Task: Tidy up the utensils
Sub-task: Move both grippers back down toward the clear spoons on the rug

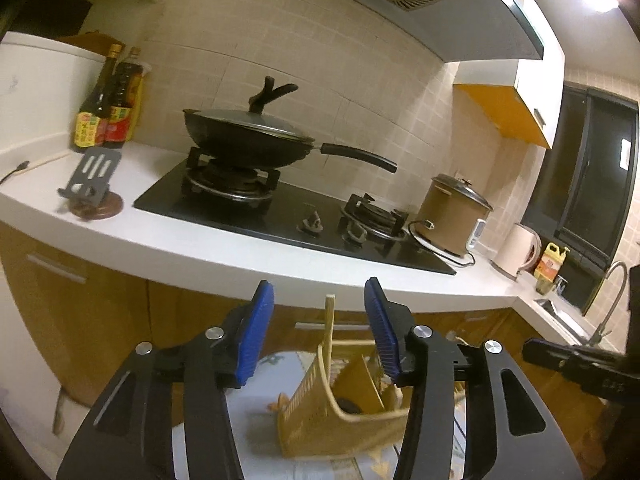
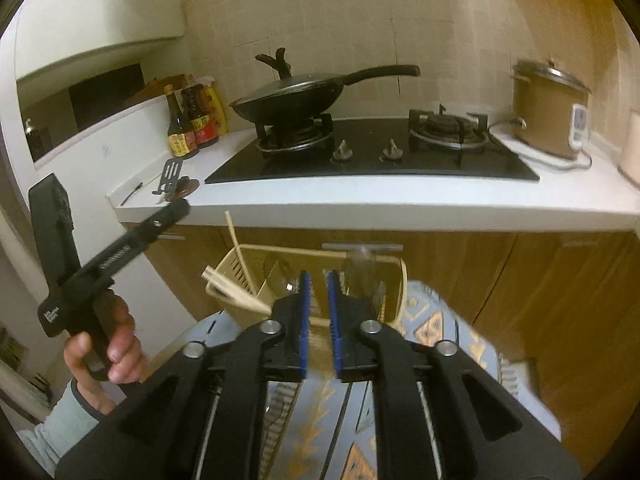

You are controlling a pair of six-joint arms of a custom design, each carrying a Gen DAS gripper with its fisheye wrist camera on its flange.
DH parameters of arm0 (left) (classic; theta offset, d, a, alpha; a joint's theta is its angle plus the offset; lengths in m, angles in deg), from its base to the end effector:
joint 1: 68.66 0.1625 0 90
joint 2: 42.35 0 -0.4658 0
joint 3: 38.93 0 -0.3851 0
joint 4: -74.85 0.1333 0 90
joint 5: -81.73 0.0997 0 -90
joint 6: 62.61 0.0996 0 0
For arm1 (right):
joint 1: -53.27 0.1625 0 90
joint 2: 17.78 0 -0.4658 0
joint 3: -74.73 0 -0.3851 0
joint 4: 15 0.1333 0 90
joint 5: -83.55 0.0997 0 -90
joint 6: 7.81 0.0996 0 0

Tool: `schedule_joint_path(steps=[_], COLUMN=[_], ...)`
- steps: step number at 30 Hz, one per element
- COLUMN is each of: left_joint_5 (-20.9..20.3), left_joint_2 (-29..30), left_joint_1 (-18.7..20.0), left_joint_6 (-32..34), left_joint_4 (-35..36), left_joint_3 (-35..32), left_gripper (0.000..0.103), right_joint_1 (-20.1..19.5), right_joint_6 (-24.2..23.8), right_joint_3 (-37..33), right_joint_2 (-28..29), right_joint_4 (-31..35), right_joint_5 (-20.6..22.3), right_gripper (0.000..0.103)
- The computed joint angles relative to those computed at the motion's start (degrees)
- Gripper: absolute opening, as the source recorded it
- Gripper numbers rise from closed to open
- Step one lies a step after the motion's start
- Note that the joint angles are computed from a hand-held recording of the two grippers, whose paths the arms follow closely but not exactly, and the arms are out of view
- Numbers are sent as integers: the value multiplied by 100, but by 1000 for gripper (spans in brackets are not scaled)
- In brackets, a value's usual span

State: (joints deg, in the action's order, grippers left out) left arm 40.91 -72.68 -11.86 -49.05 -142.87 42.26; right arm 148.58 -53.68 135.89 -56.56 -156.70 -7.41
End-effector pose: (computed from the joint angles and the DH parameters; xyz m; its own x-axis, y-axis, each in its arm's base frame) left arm -0.2258 -0.7261 0.1813 -0.8948 -0.2069 -0.3956 0.3439 0.2456 -0.9063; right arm 0.2102 -0.8391 0.2696 -0.6358 -0.6819 0.3616 -0.7713 0.5439 -0.3305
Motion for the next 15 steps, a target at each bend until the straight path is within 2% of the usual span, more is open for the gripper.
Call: schedule_joint_path(steps=[2, 4, 6, 9, 12, 15], left_joint_5=[94, 383, 685, 1156, 1589, 1606], left_joint_2=[-141, -249, -316, -449, -639, -818], left_joint_1=[-92, -211, -314, -438, -512, -536], left_joint_6=[-130, -244, -342, -841, -1904, -2927], left_joint_4=[69, 257, 420, 985, 2137, 3132], left_joint_3=[272, 502, 692, 1042, 1462, 1900], left_gripper=[50, 50, 50, 52, 52, 52], right_joint_1=[-45, -91, -142, -204, -276, -329], right_joint_6=[56, 66, 111, 252, 451, 610], right_joint_3=[196, 472, 727, 945, 1188, 1413], right_joint_2=[-147, -315, -471, -612, -723, -765], right_joint_4=[-50, -211, -267, -107, 130, 303], right_joint_5=[14, 30, 50, 6, -105, -297], right_gripper=[26, 47, 48, 49, 49, 49])
